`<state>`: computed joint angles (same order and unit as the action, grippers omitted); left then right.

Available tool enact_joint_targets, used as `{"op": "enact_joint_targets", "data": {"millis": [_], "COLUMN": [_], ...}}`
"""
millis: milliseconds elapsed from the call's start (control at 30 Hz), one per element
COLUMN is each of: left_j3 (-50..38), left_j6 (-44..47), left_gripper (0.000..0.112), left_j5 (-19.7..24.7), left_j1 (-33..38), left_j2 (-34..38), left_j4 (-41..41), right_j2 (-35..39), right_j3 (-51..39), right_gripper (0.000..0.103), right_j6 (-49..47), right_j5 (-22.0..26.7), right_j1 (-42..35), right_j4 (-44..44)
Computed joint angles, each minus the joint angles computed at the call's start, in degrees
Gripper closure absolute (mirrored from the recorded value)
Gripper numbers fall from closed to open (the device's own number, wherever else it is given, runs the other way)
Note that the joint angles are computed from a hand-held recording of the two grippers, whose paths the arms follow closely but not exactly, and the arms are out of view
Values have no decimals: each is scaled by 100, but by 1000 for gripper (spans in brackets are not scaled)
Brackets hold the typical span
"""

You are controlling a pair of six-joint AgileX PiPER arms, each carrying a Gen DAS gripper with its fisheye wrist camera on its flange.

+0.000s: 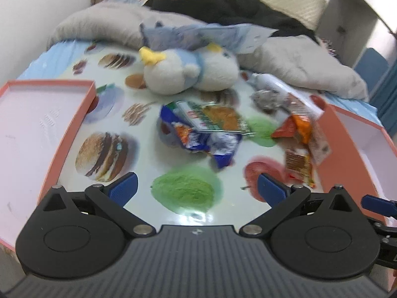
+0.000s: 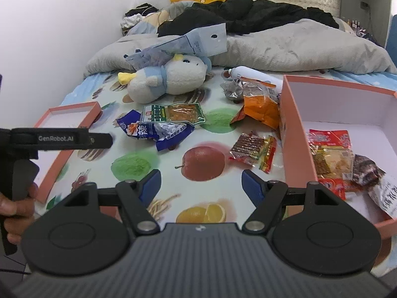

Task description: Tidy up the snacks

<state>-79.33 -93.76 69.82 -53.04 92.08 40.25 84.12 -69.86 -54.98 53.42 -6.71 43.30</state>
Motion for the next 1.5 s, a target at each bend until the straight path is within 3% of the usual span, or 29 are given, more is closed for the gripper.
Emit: {"op": "enact_joint_targets", "data": {"millis": [133, 467, 800, 900, 1200, 1300, 1500], "left_j3": [153, 831, 602, 285, -557, -755, -1231], "left_j6": [155, 277, 156, 254, 479, 429, 803], "left_gripper": [9, 10, 10, 10, 10, 10, 10], "left_j5": [-232, -1801, -3016, -2995, -2383, -2190, -1866], "left_j1": [407, 1405, 1868, 1926, 1921, 1902, 1873], "left_j2": [74, 141, 856, 1155, 1847, 2016, 2403], "left_j4": [-108, -246, -105, -135, -73, 13, -31], "right_j2": [433, 1629, 2282, 2410, 2763, 2762, 2953], "right_j3": [-310, -1230, -1523, -1590, -1865, -1761, -1973], "right_gripper": [30, 30, 30, 30, 30, 30, 30], "right_j6": [221, 1085, 2216, 2490, 3144, 3204, 3320], "right_j5": [-271, -966, -1558, -1699, -1867, -2126, -1934], "right_j1": [333, 1064, 1433, 1486, 1529, 1628, 1599], "right_j4": [-174, -1072, -2136, -2422, -2897, -3263, -3274]}}
